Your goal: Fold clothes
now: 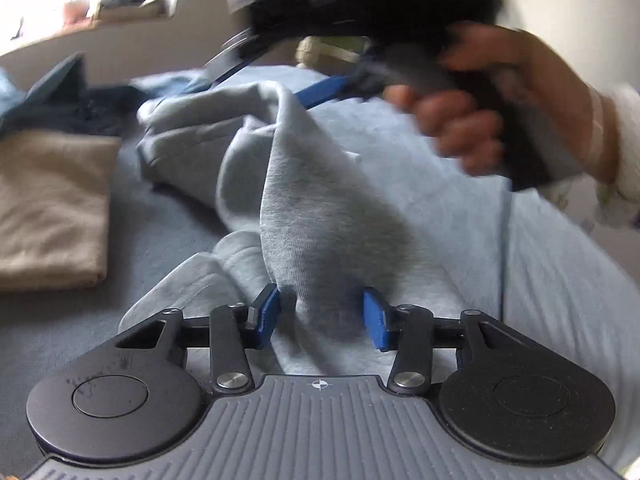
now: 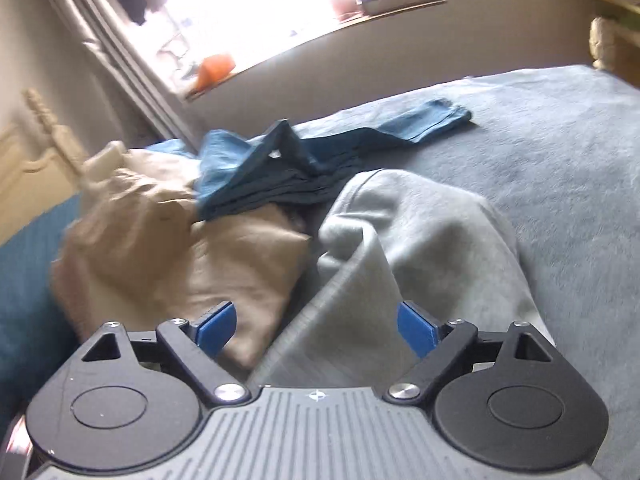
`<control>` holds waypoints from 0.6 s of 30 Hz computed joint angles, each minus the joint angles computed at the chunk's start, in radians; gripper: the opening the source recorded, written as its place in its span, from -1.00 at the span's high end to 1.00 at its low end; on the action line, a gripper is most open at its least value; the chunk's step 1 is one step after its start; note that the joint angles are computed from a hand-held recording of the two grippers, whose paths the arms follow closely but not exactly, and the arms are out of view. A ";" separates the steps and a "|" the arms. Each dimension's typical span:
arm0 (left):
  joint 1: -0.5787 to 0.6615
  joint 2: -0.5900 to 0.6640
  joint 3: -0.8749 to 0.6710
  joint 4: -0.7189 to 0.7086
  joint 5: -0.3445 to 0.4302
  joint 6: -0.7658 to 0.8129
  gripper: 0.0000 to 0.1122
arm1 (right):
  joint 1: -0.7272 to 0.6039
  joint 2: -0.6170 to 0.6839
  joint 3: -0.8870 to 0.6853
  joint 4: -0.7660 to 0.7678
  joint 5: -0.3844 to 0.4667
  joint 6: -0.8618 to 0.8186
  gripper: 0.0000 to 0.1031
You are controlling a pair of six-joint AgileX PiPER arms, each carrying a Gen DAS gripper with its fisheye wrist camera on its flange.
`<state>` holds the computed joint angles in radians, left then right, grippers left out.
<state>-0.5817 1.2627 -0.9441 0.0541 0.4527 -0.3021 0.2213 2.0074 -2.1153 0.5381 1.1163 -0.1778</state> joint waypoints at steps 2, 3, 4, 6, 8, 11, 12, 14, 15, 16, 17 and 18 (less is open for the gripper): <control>-0.058 0.003 0.000 0.080 -0.005 -0.052 0.40 | 0.027 0.014 0.020 -0.066 -0.040 0.030 -0.29; -0.071 0.005 -0.004 0.060 -0.005 -0.019 0.41 | 0.044 0.008 0.044 -0.116 -0.057 0.048 0.25; -0.081 0.007 -0.006 0.036 -0.006 0.026 0.41 | 0.048 0.003 0.070 -0.136 -0.065 0.049 0.48; -0.077 0.010 -0.001 -0.036 -0.019 0.089 0.42 | 0.020 -0.027 0.149 -0.117 -0.089 0.030 0.83; -0.062 0.006 0.008 -0.126 -0.025 0.172 0.42 | -0.033 -0.090 0.260 -0.041 -0.110 -0.039 0.87; -0.013 -0.010 0.021 -0.324 -0.009 0.362 0.42 | -0.090 -0.184 0.398 0.047 -0.084 -0.183 0.90; 0.007 -0.016 0.025 -0.394 0.002 0.429 0.42 | -0.108 -0.214 0.438 0.068 -0.069 -0.228 0.91; 0.043 -0.023 0.036 -0.519 0.026 0.552 0.42 | -0.145 -0.270 0.511 0.106 -0.033 -0.315 0.91; 0.070 -0.029 0.052 -0.599 0.043 0.635 0.42 | -0.157 -0.297 0.545 0.116 -0.012 -0.340 0.91; 0.082 -0.029 0.055 -0.639 0.059 0.677 0.42 | -0.165 -0.320 0.582 0.125 0.007 -0.353 0.91; 0.087 -0.032 0.060 -0.670 0.075 0.715 0.42 | -0.172 -0.341 0.619 0.134 0.023 -0.365 0.91; 0.091 -0.036 0.064 -0.699 0.093 0.749 0.42 | -0.176 -0.361 0.655 0.137 0.038 -0.376 0.91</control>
<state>-0.4907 1.2271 -0.8800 -0.6448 0.5453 0.4469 0.0453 1.6462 -1.4605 0.6750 1.1546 -0.5538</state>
